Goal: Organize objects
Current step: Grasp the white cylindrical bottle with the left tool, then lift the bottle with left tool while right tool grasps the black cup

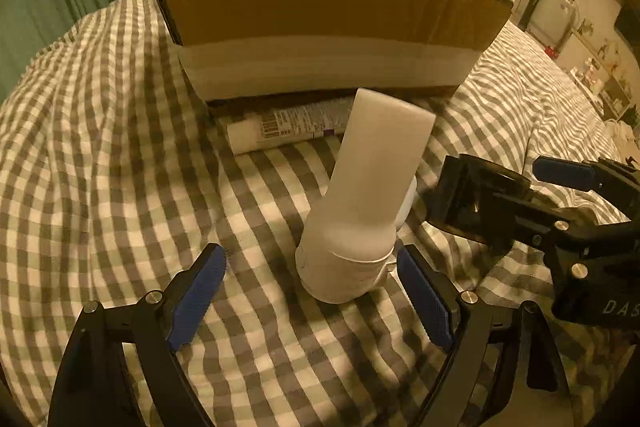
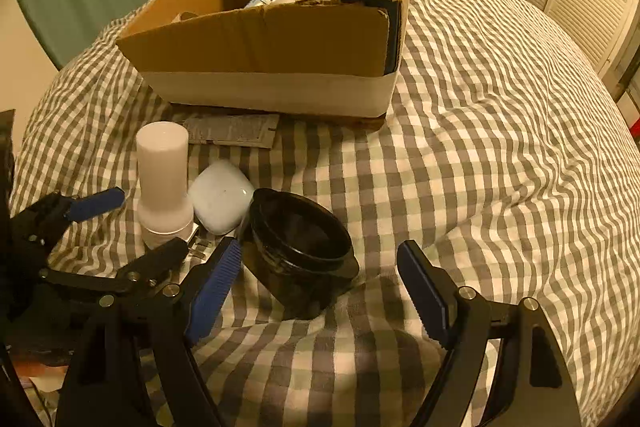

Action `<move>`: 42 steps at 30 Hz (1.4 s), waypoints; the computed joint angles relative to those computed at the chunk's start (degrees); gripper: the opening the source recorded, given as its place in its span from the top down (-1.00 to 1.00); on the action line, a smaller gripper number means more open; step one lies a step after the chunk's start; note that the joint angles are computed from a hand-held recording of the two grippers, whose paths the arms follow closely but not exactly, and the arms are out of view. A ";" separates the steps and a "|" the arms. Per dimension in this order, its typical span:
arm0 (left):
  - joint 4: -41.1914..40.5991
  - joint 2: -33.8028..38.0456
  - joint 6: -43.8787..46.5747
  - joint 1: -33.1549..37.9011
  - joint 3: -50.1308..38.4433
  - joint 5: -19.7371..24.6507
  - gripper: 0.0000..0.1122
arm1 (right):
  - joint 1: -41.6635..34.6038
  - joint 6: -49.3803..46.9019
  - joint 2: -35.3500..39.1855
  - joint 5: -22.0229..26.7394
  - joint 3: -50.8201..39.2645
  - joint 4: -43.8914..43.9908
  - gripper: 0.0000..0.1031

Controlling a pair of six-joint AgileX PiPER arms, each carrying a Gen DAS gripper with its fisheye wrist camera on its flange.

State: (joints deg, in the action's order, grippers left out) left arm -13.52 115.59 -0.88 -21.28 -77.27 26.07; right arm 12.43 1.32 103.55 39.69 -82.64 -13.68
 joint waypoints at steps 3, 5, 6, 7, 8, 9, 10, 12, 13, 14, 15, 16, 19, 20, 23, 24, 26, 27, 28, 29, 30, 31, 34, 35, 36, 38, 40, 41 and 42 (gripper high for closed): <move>-2.15 1.05 2.06 0.41 -0.32 -0.21 -0.60 | -0.09 -1.33 1.88 2.12 -2.21 1.07 -0.56; -3.14 1.77 3.04 0.62 -0.81 0.04 -0.57 | -0.48 -2.49 3.37 3.58 -3.94 2.42 -0.56; -2.99 2.06 2.92 0.61 -1.03 0.01 -0.53 | -0.58 -2.57 3.75 4.03 -4.49 2.64 -0.56; -2.89 2.43 3.06 0.59 -1.45 0.09 -0.49 | -0.69 -2.55 3.98 4.30 -4.78 2.74 -0.56; -2.84 2.76 3.26 0.53 -1.90 0.25 -0.46 | -0.74 -2.41 4.05 4.39 -4.91 2.70 -0.56; -2.64 3.06 3.32 0.44 -2.36 0.51 -0.38 | -0.84 -1.99 3.99 4.34 -4.84 2.43 -0.56; -2.00 3.30 2.98 0.26 -2.80 0.73 -0.30 | -1.02 -1.97 3.97 4.33 -4.83 2.66 -0.56; -2.24 2.91 3.44 0.09 -2.34 0.13 -0.18 | -2.05 -2.79 3.90 4.27 -4.83 4.43 -0.56; -2.59 2.25 3.74 0.06 -1.44 -0.73 -0.09 | -2.57 -3.21 3.91 4.36 -4.94 5.41 -0.56; -2.67 2.09 3.36 -0.03 -1.44 -1.05 -0.04 | -3.21 -3.94 3.93 4.54 -5.04 6.79 -0.56; -3.34 1.48 3.88 0.06 -0.72 -1.62 0.06 | -3.55 -4.39 3.89 4.59 -5.00 7.53 -0.56; -4.15 0.71 4.51 0.24 0.21 -2.23 0.14 | -3.75 -4.66 3.79 4.60 -4.86 7.93 -0.56; -6.18 -2.14 5.78 0.69 3.50 -4.19 0.16 | -4.24 -5.40 3.53 4.76 -4.49 8.80 -0.56; -6.13 -3.09 5.60 0.71 4.54 -4.83 0.16 | -4.43 -5.76 3.47 4.86 -4.43 9.17 -0.56; -5.04 -5.82 4.62 0.45 6.91 -5.80 0.17 | -4.27 -5.69 3.50 5.09 -4.26 8.53 -0.56; -4.21 -6.49 4.09 0.39 7.58 -6.18 0.17 | -4.02 -5.59 3.59 5.24 -4.24 7.98 -0.56; -3.10 -8.16 3.62 0.28 9.02 -6.83 0.17 | -3.46 -5.16 3.76 5.49 -4.21 6.68 -0.56; -3.69 -9.02 4.55 0.34 9.77 -6.94 0.17 | -3.12 -4.87 3.85 5.61 -4.16 5.87 -0.56; -3.32 -10.60 4.25 0.38 11.04 -6.81 0.17 | -2.93 -4.94 4.01 5.82 -4.25 5.53 -0.56; -2.01 -10.96 3.02 0.26 11.23 -6.75 0.17 | -2.65 -5.14 4.34 6.32 -4.54 5.15 -0.53; -1.15 -10.49 2.28 0.21 10.72 -6.60 0.17 | -2.50 -5.58 4.53 6.66 -4.69 5.12 -0.48; -2.19 -9.83 3.84 1.03 10.87 -7.14 0.17 | -2.38 -6.38 4.63 6.92 -4.73 5.40 -0.34; -0.29 -11.40 1.34 1.04 11.88 -6.57 0.17 | -1.58 -7.45 3.87 6.26 -3.41 4.68 -0.18; 0.19 -11.67 0.62 0.79 12.26 -6.75 0.17 | -1.02 -6.63 3.32 5.66 -2.52 3.15 -0.16; 0.94 -11.83 -0.52 0.44 12.82 -7.21 0.17 | -0.64 -6.16 3.05 5.21 -2.05 2.36 -0.15; 1.67 -12.94 -2.18 0.57 14.12 -7.18 0.17 | 1.20 -3.37 2.27 3.27 -0.09 -0.24 -0.06; 2.31 -13.88 -3.83 1.04 15.24 -7.01 0.17 | 2.24 -1.24 0.35 1.30 2.45 -3.19 -0.02; 1.91 -14.32 -3.58 1.36 15.56 -6.71 0.17 | 2.96 0.67 -0.93 0.21 4.03 -5.66 -0.02; 2.57 -14.97 -4.48 1.55 16.14 -6.73 0.17 | 3.73 2.21 -2.76 -0.99 5.94 -7.97 -0.02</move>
State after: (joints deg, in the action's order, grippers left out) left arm -10.96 100.62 -5.36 -19.73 -61.13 19.33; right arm 16.16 3.53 100.79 38.70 -76.69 -21.66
